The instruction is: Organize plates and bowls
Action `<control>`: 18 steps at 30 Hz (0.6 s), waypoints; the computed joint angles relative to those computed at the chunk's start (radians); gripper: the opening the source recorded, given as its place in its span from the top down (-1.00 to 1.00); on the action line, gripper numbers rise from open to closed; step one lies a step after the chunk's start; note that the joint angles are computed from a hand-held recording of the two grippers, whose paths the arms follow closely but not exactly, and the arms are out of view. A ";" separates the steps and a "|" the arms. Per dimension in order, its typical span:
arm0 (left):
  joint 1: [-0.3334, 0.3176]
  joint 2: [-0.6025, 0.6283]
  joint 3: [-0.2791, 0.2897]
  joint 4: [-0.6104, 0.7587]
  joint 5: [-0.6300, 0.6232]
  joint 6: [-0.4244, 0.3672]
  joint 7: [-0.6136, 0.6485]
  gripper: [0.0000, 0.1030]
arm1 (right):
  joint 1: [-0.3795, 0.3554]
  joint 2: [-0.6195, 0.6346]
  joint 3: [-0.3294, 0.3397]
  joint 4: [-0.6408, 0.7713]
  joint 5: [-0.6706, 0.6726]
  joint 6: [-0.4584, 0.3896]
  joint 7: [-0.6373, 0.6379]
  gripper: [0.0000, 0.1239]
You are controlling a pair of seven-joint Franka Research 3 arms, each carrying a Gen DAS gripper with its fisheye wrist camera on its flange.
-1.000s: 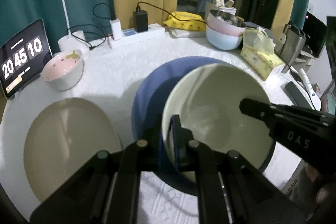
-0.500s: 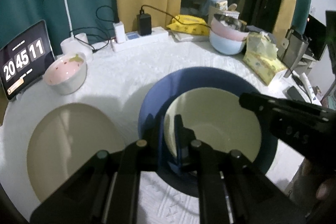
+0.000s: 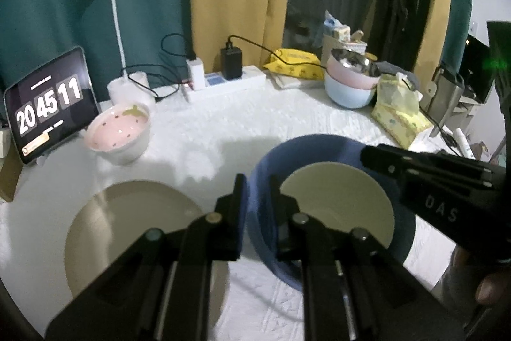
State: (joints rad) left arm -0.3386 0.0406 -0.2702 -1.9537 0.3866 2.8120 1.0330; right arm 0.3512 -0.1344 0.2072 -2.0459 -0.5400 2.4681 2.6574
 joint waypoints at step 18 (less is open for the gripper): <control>0.060 -0.045 0.030 -0.040 -0.023 0.024 0.013 0.68 | 0.091 0.146 -0.031 0.200 -0.043 -0.063 -0.039 0.77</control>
State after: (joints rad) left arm -0.2786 -0.0045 -0.2407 -1.9940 0.3633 2.8360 1.0464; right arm 0.4420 0.0118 0.1767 -1.8461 -0.5833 2.4054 2.6182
